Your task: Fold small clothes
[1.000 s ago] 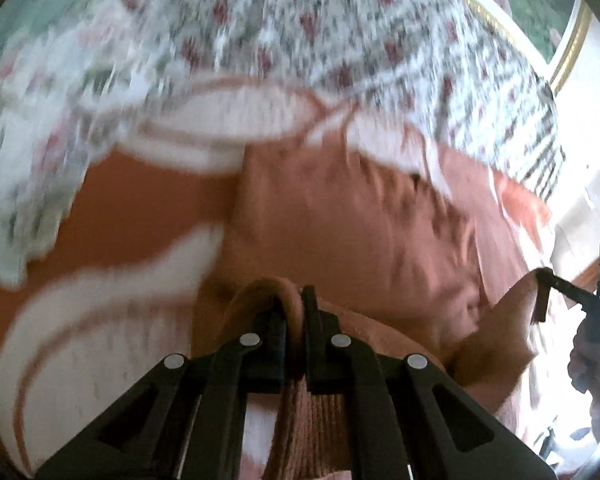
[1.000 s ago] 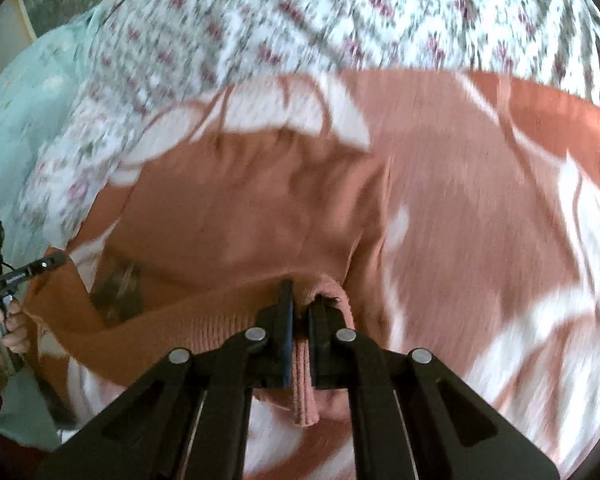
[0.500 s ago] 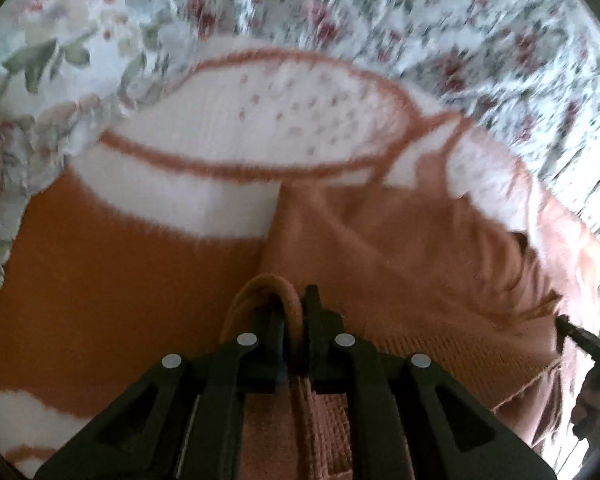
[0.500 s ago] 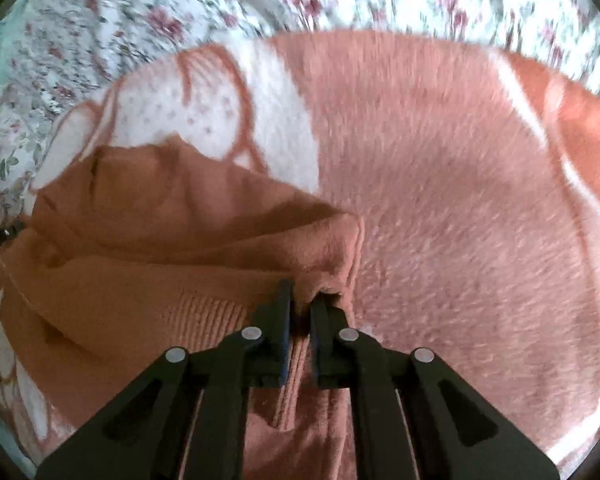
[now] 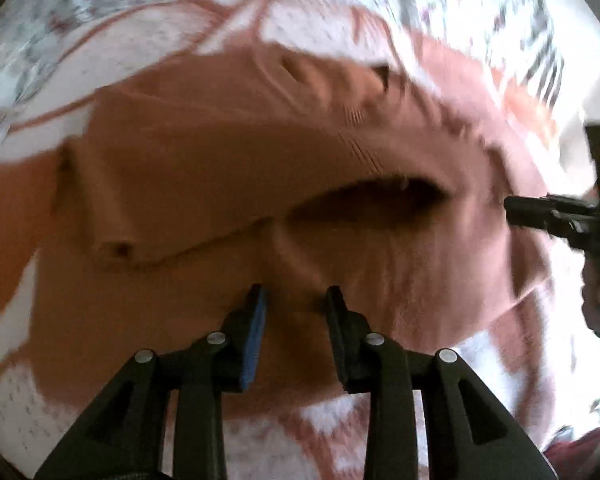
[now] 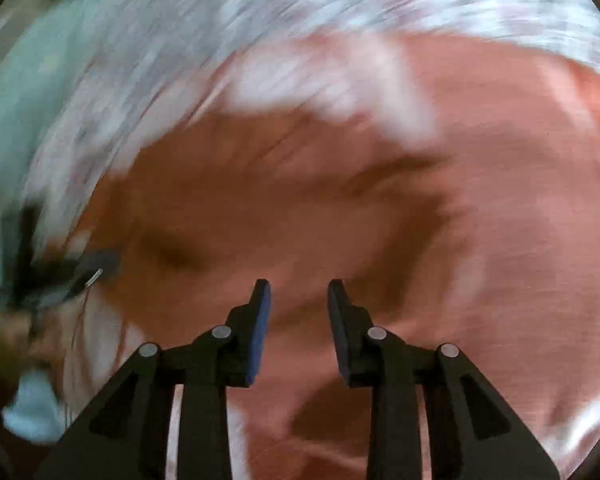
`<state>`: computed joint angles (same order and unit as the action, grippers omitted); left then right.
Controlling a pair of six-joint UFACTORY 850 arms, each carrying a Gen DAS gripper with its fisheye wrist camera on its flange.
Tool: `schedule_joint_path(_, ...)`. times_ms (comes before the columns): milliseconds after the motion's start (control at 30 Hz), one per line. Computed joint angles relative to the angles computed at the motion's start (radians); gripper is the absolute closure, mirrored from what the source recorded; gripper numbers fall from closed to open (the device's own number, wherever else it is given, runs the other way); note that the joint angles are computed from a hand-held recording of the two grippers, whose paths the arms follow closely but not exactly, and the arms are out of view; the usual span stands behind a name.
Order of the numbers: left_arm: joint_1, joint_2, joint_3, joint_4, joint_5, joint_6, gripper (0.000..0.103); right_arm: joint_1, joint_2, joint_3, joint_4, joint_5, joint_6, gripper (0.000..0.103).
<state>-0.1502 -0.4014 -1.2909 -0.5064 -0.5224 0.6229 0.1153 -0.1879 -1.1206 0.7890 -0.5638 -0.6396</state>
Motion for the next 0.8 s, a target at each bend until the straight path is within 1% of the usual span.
schedule_joint_path(67,-0.015,-0.046,-0.06,0.048,0.027,-0.016,0.071,0.048,-0.044,-0.024,-0.049,-0.029,-0.043,0.072)
schedule_joint_path(100,-0.012,-0.071,-0.099,0.063,0.036,-0.028,0.07,0.065,-0.075,-0.047,-0.098,-0.029,-0.035,0.072)
schedule_joint_path(133,-0.008,-0.106,-0.155,0.097,0.046,-0.067,0.07,0.074,-0.097,-0.068,-0.149,-0.007,-0.002,0.072)
schedule_joint_path(167,-0.003,-0.137,-0.206,0.164,0.063,-0.144,0.07,0.078,-0.116,-0.091,-0.223,0.03,0.073,0.072)
schedule_joint_path(233,0.014,-0.201,-0.317,0.245,0.079,-0.269,0.07,0.064,-0.159,-0.152,-0.408,0.111,0.283,0.073)
schedule_joint_path(300,0.028,-0.257,-0.421,0.368,0.076,-0.451,0.07,0.028,-0.193,-0.207,-0.565,0.189,0.492,0.073)
schedule_joint_path(333,0.033,-0.275,-0.456,0.445,0.08,-0.555,0.066,0.015,-0.204,-0.232,-0.64,0.198,0.597,0.072)
schedule_joint_path(367,0.039,-0.289,-0.483,0.515,0.079,-0.651,0.058,0.004,-0.211,-0.25,-0.684,0.201,0.687,0.072)
schedule_joint_path(400,0.047,-0.286,-0.482,0.547,0.085,-0.705,0.055,-0.008,-0.216,-0.268,-0.685,0.188,0.736,0.072)
schedule_joint_path(433,0.059,-0.271,-0.461,0.544,0.098,-0.722,0.055,-0.01,-0.214,-0.271,-0.671,0.181,0.743,0.072)
schedule_joint_path(467,0.072,-0.249,-0.429,0.528,0.109,-0.721,0.054,-0.013,-0.208,-0.266,-0.634,0.174,0.708,0.072)
schedule_joint_path(500,0.082,-0.226,-0.393,0.523,0.118,-0.726,0.054,-0.008,-0.193,-0.25,-0.637,0.168,0.696,0.072)
schedule_joint_path(600,0.111,-0.127,-0.234,0.503,0.15,-0.74,0.054,0.013,-0.115,-0.156,-0.588,0.182,0.601,0.072)
schedule_joint_path(667,0.126,-0.056,-0.126,0.452,0.172,-0.704,0.054,0.032,-0.057,-0.081,-0.493,0.188,0.489,0.071)
schedule_joint_path(700,0.133,-0.019,-0.073,0.431,0.174,-0.68,0.054,0.048,-0.044,-0.06,-0.471,0.188,0.458,0.071)
schedule_joint_path(733,0.131,0.014,-0.019,0.452,0.177,-0.697,0.054,0.063,-0.029,-0.035,-0.491,0.193,0.458,0.069)
schedule_joint_path(767,0.127,0.047,0.029,0.493,0.175,-0.739,0.054,0.076,-0.019,-0.013,-0.553,0.198,0.492,0.068)
schedule_joint_path(800,0.13,0.07,0.063,0.493,0.171,-0.74,0.054,0.09,-0.008,0.013,-0.657,0.202,0.568,0.068)
